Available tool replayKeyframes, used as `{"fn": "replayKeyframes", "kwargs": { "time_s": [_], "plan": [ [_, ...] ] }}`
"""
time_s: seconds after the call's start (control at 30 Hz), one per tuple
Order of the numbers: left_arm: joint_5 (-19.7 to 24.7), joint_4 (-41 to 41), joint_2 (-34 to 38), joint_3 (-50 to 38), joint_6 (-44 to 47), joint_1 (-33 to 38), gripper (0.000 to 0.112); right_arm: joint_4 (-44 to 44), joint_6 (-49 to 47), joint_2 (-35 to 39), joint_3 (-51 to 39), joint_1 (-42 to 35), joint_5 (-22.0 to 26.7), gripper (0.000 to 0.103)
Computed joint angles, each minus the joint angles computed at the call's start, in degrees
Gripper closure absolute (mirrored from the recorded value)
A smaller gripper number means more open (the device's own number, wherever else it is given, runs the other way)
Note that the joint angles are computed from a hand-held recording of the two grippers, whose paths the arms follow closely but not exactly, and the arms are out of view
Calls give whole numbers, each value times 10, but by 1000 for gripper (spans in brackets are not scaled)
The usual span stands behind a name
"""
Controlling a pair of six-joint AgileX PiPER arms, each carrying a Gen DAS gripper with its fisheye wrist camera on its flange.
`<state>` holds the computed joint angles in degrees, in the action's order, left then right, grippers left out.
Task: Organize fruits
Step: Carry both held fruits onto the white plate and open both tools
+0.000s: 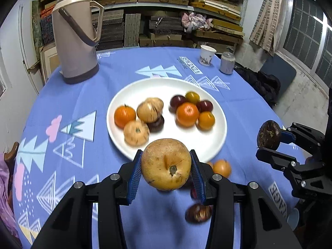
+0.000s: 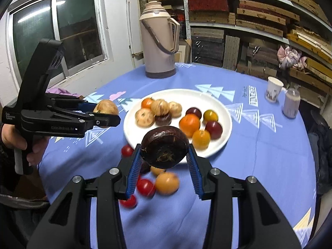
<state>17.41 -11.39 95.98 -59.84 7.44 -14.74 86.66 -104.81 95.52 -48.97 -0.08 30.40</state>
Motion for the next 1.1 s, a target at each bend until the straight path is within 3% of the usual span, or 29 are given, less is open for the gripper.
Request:
{"fn": "replayKeyframes", "kwargs": {
  "time_s": [0.2,0.37,0.63,0.9,1.1],
  "plan": [
    [25,35,49,-93,-38,6,68,-64,82,53,-100,14,0,61],
    [49,143,105,-177,-149,-4,68,-118,153,112,-188,23,0,61],
    [119,159,222,-332,-174,0,68,-269,353,244,-357,51,-20,61],
    [178,149,308,-450,-177,13,67,-369,497,340,-496,53,20,61],
    [191,145,338,-490,-179,17,67,-406,554,376,-546,57,29,57]
  ]
}}
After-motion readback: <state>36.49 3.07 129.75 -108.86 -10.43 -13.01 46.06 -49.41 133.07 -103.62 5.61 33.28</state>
